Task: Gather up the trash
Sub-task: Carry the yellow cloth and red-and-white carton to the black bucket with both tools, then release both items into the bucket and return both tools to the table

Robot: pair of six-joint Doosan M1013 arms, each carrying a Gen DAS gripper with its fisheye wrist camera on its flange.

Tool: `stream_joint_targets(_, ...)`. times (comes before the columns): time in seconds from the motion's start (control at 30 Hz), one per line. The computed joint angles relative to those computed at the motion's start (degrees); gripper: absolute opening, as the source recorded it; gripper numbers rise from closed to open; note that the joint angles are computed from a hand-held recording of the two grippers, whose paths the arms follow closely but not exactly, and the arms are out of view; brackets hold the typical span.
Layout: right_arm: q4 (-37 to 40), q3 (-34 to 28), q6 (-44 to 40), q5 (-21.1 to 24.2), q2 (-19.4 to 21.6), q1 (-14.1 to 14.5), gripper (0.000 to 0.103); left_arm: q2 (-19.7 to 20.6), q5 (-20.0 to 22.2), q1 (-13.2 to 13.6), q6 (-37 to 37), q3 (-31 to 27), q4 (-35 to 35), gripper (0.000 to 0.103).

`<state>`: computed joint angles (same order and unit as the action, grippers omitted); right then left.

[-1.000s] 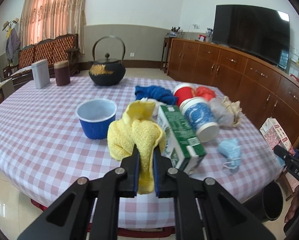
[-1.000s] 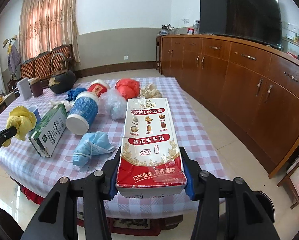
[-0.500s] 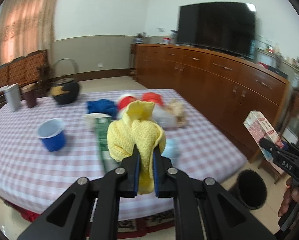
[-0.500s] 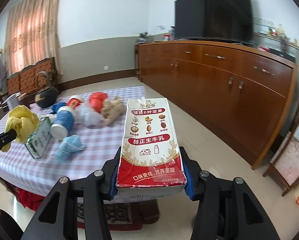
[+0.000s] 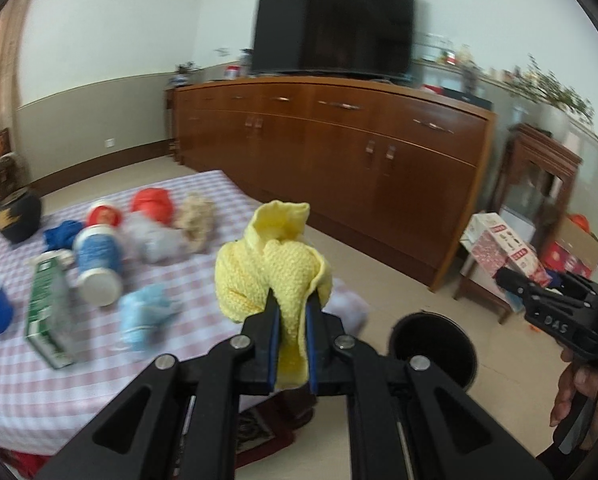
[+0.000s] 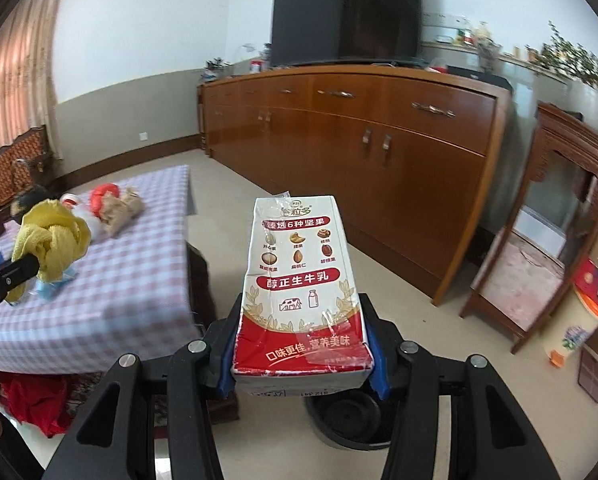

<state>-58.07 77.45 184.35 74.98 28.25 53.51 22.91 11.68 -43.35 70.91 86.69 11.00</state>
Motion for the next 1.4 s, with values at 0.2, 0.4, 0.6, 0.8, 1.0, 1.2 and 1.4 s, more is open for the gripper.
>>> stream_joint_targets(0.2, 1.67, 6.84, 3.98, 0.54, -3.44, 0.3, 0.053, 3.02, 2.83, -2.19, 25.62, -3.49, -22.88, 0.012)
stream_joint_targets(0.4, 4.62, 12.78, 6.48, -1.21, -5.99, -0.29, 0.053, 6.57, 7.91, -4.13, 39.73, -7.43, -34.73, 0.012)
stream_joint_targets(0.6, 7.15, 18.34, 5.12, -6.3, -7.71, -2.01, 0.053, 10.56, 14.18, -5.78, 45.06, -12.29, -38.25, 0.012)
stream_joint_targets(0.8, 9.23, 23.82, 2.88, -14.98, -8.98, -5.34, 0.053, 15.47, 20.86, -7.17, 43.89, -18.08, -36.75, 0.012)
stream_joint_targets(1.0, 14.14, 26.77, -5.68, -24.33, -8.25, -9.64, 0.053, 22.33, 33.7, -6.93, 46.61, -26.61, -40.79, 0.021)
stream_joint_targets(1.2, 19.75, 28.16, -10.71, -24.55, -7.73, -12.15, 0.103, 22.3, 30.33, -6.98, 37.0, -26.15, -32.5, 0.075)
stream_joint_targets(1.4, 15.96, 27.54, -2.11, -20.11, -8.53, -10.76, 0.103, 16.62, 19.81, -6.95, 25.67, -18.47, -21.77, 0.092)
